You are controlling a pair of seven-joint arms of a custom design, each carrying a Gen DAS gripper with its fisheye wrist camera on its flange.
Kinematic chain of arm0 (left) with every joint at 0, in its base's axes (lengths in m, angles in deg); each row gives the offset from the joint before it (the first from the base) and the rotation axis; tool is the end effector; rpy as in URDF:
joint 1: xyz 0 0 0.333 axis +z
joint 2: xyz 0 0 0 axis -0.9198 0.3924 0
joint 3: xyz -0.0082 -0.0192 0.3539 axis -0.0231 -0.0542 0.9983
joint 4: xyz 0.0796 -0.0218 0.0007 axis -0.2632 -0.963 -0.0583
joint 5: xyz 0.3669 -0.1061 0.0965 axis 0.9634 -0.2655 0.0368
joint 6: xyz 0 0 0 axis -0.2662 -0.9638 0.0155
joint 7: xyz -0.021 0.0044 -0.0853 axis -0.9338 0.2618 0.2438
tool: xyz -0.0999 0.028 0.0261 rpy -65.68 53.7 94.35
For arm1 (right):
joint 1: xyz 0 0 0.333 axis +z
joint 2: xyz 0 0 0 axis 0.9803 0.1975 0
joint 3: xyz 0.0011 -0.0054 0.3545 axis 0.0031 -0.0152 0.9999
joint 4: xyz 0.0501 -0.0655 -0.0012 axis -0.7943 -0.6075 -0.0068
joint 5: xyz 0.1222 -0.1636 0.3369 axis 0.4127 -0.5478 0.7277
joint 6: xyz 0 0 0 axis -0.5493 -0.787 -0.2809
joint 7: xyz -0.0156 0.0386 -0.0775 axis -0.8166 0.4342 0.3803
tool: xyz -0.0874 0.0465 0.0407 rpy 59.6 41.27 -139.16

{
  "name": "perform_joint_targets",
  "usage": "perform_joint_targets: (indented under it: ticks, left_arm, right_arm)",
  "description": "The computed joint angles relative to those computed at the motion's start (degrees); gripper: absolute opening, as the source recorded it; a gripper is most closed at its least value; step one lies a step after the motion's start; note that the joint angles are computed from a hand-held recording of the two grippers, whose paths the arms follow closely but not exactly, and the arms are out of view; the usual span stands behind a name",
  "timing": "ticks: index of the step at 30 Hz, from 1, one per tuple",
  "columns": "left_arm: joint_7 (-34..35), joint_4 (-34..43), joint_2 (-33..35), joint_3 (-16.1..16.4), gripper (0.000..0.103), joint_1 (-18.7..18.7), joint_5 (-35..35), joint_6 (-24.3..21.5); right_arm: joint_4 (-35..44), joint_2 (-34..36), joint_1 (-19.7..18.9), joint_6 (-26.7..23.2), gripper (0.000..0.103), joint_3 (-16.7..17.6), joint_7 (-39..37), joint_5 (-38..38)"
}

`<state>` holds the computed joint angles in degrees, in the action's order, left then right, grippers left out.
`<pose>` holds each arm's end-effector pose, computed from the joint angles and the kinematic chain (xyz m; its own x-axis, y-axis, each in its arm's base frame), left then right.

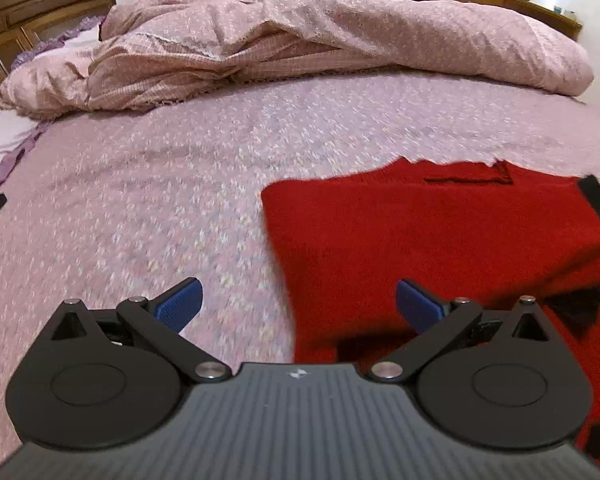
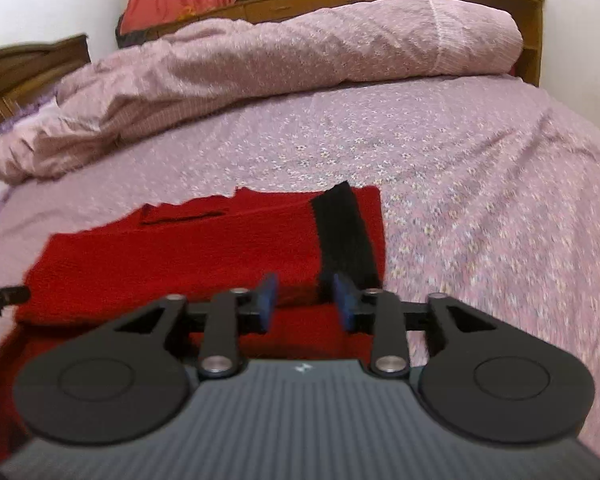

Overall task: Fold small clothes
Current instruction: 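Open the right tool to release the black cuff, then move both tools to the ribbed side edge of the cardigan body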

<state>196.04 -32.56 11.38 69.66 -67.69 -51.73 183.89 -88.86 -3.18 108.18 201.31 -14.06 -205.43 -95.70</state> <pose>0.5973 -0.0830 0.4453 -0.5242 -0.8506 -0.0419 -0.5796 0.3924 -0.7142 0.4062 0.3242 0.4192 -0.5104 -0.8442 -0.1639 -0.4291 0.4152 -0.8022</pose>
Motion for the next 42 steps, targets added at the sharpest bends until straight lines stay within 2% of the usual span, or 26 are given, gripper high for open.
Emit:
perform_joint_targets:
  ticks: [1,4,8,13,17,23,26,29,32,35,37,40,42]
  left_arm:
    - [1.0,-1.0,-1.2,0.1,0.103,0.5,-0.6,-0.7]
    - [3.4,-4.2,-4.3,1.2,0.103,0.5,-1.6,-0.3]
    - [3.0,-8.6,-7.9,3.5,0.103,0.0,0.2,-0.4]
    - [4.3,-14.5,-11.6,6.0,0.103,-1.2,0.2,1.6]
    - [3.0,-18.1,-13.6,7.8,0.103,-1.7,0.8,1.5]
    - [5.1,-21.9,-15.6,9.9,0.103,-2.5,-1.8,0.3]
    - [5.6,-23.1,-16.0,10.2,0.103,-2.5,-1.7,-0.6]
    - [3.8,-24.3,-16.1,10.0,0.103,-2.0,0.8,-1.1]
    - [10.1,-25.7,-16.4,10.3,0.103,-3.9,-2.7,2.2]
    - [13.1,-26.3,-17.0,11.0,0.103,-4.6,-5.0,2.0]
    - [15.9,-25.9,-17.7,12.3,0.103,-4.7,-7.9,-1.2]
    - [18.0,-24.7,-18.7,13.7,0.103,-2.8,-8.7,-10.9]
    - [18.7,-24.1,-18.6,13.5,0.100,-1.6,-9.2,-14.6]
  right_arm:
    - [-0.4,-0.5,0.5,-0.2,0.048,0.5,1.6,-0.5]
    - [-1.1,-1.5,1.6,-0.7,0.049,1.7,2.9,-0.2]
    - [-1.0,-1.9,3.5,-3.2,0.050,3.2,2.8,2.1]
    - [-0.4,-1.4,6.1,-8.0,0.063,5.0,2.4,5.4]
    - [1.7,0.5,8.7,-13.3,0.064,6.0,1.1,8.6]
    - [4.7,4.4,10.9,-15.5,0.064,5.0,-3.4,12.3]
    - [7.4,7.5,11.9,-18.4,0.064,4.4,-8.3,15.3]
    - [8.2,9.0,12.7,-18.7,0.064,3.6,-10.6,18.4]
    - [6.8,8.3,13.2,-17.3,0.064,3.2,-8.8,20.4]
    - [4.5,6.8,13.6,-15.9,0.064,3.4,-6.3,21.2]
    - [2.7,5.6,13.9,-15.4,0.064,3.9,-4.3,20.5]
    - [1.5,4.5,14.2,-16.0,0.064,4.5,-3.2,20.8]
    - [0.3,3.6,14.1,-15.0,0.064,4.7,-1.8,20.1]
